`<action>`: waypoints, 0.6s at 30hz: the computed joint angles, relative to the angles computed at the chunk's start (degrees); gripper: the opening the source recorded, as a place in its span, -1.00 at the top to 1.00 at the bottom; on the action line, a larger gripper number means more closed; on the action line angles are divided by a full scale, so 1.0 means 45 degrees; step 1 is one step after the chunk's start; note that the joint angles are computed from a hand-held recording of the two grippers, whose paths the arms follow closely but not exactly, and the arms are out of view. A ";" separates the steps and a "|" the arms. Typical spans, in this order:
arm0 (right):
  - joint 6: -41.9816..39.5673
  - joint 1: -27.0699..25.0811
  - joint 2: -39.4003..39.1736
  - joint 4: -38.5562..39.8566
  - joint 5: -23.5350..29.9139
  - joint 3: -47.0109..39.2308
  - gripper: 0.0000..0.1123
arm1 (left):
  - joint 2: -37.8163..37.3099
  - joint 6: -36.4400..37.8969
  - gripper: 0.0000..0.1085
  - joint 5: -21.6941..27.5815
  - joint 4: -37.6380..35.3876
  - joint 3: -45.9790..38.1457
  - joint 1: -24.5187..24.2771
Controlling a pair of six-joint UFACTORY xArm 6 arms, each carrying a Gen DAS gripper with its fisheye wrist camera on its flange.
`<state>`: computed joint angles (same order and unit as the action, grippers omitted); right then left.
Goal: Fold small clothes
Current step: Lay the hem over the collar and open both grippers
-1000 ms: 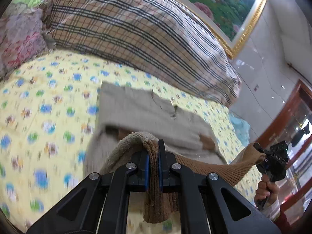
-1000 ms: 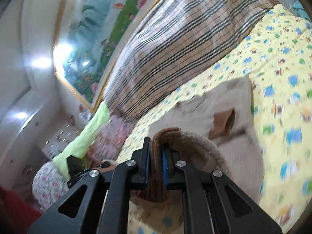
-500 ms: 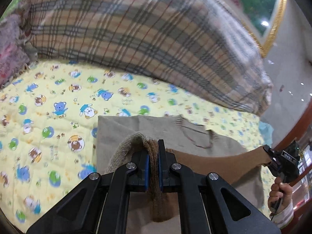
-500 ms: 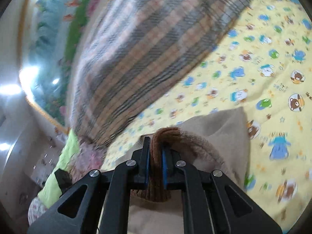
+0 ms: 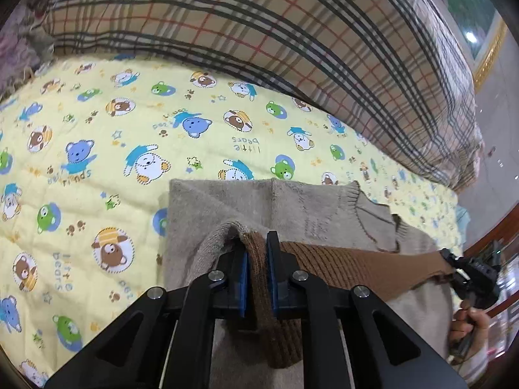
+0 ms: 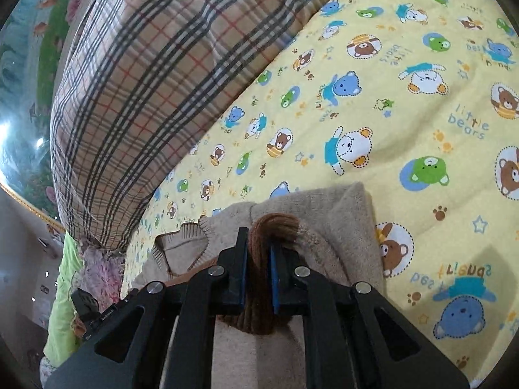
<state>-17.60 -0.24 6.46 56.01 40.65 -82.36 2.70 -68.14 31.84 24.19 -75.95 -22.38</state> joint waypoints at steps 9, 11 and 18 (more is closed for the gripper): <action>-0.1070 0.0490 -0.2481 -0.0119 -0.1802 0.2178 -0.17 | -0.1973 -0.2576 -0.11 0.2515 0.3097 0.0641 -0.1656; -0.1865 0.0587 -0.3064 0.0396 -0.1464 0.2686 -0.17 | -0.2057 -0.1931 -0.11 0.1957 0.2789 0.0760 -0.2232; -0.3983 0.2029 -0.3427 -0.0933 0.1587 0.2842 -0.04 | 0.0931 0.3502 -0.12 0.1746 -0.0699 -0.1840 -0.3837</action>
<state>-35.52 8.89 -8.96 51.81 47.79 -69.57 6.89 -52.38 39.70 21.04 -84.22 -39.65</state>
